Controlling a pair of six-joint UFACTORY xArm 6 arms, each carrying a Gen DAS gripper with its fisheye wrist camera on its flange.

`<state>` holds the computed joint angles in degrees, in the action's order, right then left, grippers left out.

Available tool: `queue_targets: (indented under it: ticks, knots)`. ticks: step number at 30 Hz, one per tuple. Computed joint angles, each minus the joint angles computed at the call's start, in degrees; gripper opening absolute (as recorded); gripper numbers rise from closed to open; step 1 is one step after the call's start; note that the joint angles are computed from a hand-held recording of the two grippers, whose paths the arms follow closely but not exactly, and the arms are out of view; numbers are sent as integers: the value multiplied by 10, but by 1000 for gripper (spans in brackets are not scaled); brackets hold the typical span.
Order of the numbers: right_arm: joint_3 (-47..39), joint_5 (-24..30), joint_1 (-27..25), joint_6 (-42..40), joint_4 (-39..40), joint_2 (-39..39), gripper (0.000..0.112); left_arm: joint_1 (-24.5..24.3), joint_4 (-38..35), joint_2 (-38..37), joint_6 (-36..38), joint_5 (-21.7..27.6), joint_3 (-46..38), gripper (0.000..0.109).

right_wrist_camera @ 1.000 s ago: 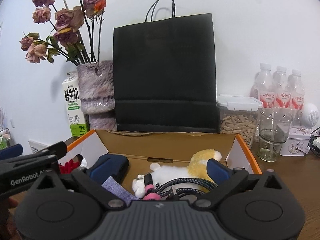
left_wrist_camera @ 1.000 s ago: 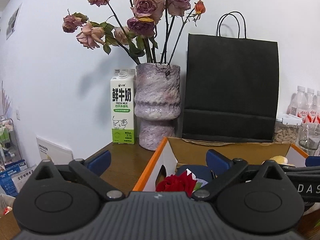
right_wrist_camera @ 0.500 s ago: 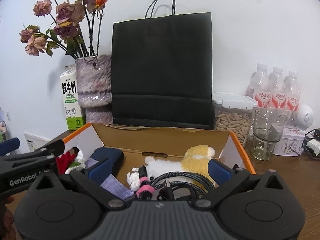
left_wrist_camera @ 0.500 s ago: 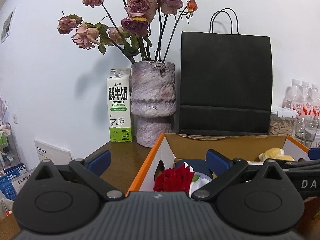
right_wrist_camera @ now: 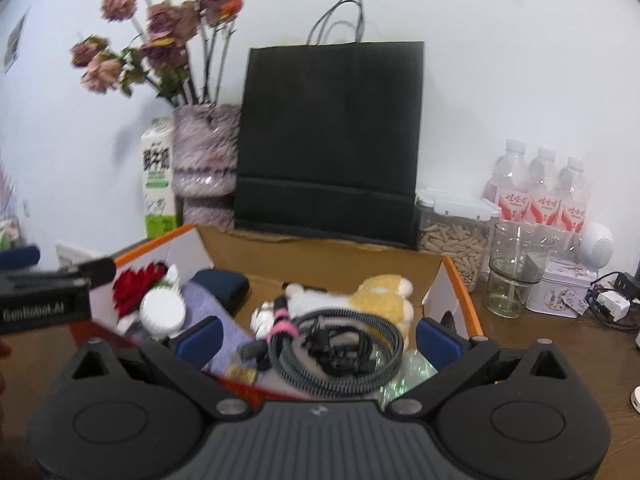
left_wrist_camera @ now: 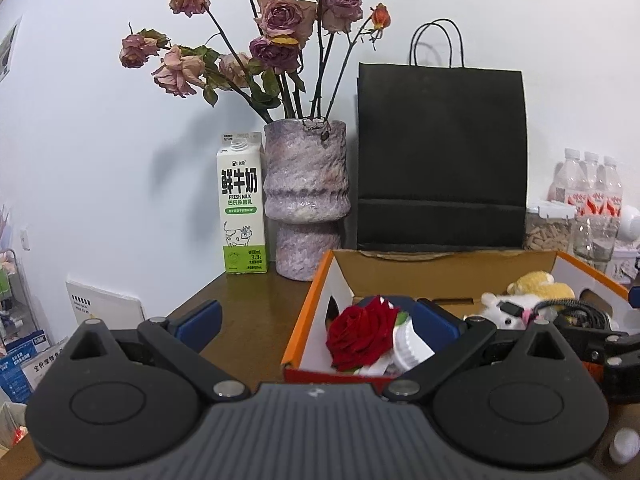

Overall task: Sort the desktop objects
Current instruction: 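Withdraw both tools from the box toward the white lid and dried flower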

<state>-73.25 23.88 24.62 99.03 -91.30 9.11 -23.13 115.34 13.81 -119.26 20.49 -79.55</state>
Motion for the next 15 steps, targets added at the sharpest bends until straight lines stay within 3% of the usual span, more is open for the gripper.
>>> queue_targets:
  ticks: [8,15]
  knots:
    - [65,-2,14,21,-27,-50,103,13,-17,-33,37,-34,49,103]
    - [110,-14,19,-12,12,-76,103,26,-64,-51,96,-78,78,103]
